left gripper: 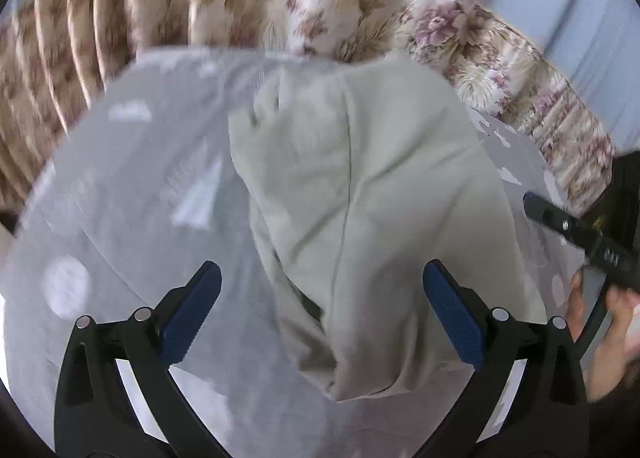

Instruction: Fold large clothes

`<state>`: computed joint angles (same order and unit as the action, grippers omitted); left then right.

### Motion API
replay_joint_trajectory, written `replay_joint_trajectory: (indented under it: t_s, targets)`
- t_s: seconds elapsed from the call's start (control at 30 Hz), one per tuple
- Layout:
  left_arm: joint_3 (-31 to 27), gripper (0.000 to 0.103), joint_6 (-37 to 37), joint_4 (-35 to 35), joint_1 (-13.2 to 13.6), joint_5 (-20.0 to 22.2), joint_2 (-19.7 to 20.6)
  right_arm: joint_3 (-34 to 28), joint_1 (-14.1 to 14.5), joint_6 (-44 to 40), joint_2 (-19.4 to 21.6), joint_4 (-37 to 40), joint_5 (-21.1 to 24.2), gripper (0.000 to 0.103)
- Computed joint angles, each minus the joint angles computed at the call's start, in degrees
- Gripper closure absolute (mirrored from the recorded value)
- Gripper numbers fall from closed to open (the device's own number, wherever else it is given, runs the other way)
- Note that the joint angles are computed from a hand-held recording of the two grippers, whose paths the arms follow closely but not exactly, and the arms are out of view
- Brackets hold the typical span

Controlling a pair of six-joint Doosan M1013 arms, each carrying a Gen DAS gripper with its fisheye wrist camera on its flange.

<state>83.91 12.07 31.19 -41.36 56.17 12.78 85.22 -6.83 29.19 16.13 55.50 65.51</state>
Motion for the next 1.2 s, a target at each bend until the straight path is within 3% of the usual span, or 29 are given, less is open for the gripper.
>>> replay_joint_trajectory:
  t_s: [0.13,0.33,0.4,0.5,0.53,0.57,0.6,0.7,0.77,0.87,1.03,1.2]
  targets:
    - [1.52,0.003,-4.80,0.31,-0.11,-3.48,0.49,3.08,-0.47,2.64,-0.77,3.57,-0.74,0.016]
    - [5.77,0.003,-11.40,-0.70,0.82,-12.52,-0.39,7.87,0.05,4.34,-2.49,6.07,-3.42,0.008]
    - [5.57,0.003,-11.07,1.17,0.35,-11.89,-0.02,8.88,-0.02,5.21,-2.39,7.74,-4.41,0.005]
    - [5.55,0.003,-10.91,3.17,0.02,-11.88,0.27,8.62,-0.27,8.13,-0.92,8.83,-1.31,0.006]
    - [5.62,0.012,-10.52,3.28,0.00,-12.58,0.27,8.98,-0.13,6.73,-1.24,9.07,-1.94,0.013]
    - [6.03,0.034,-9.58,2.36,0.32,-14.94,-0.02,8.92,-0.13,4.90,-1.21,9.65,-0.93,0.026]
    - [6.68,0.036,-8.42,0.35,0.87,-18.28,-0.42,8.64,-0.19,4.07,-0.97,10.08,0.53,0.027]
    - [6.54,0.043,-6.86,-0.56,1.23,-19.14,-0.36,7.38,0.24,3.56,-0.70,8.28,1.74,0.037]
    - [6.16,0.053,-5.89,-0.42,1.15,-18.55,-0.37,6.71,0.39,1.01,-0.71,7.34,2.11,0.050]
    - [3.09,0.061,-3.76,3.10,-0.34,-12.36,0.92,6.34,0.25,-4.16,-1.11,6.96,1.68,0.062]
    - [-2.67,0.067,0.20,5.01,-1.28,-8.04,4.18,6.38,-1.58,-12.51,-2.36,9.92,-2.53,0.066]
    - [-10.98,0.069,7.35,4.91,-2.12,-6.41,9.40,4.17,-5.09,-14.11,-1.44,10.92,-4.08,0.067]
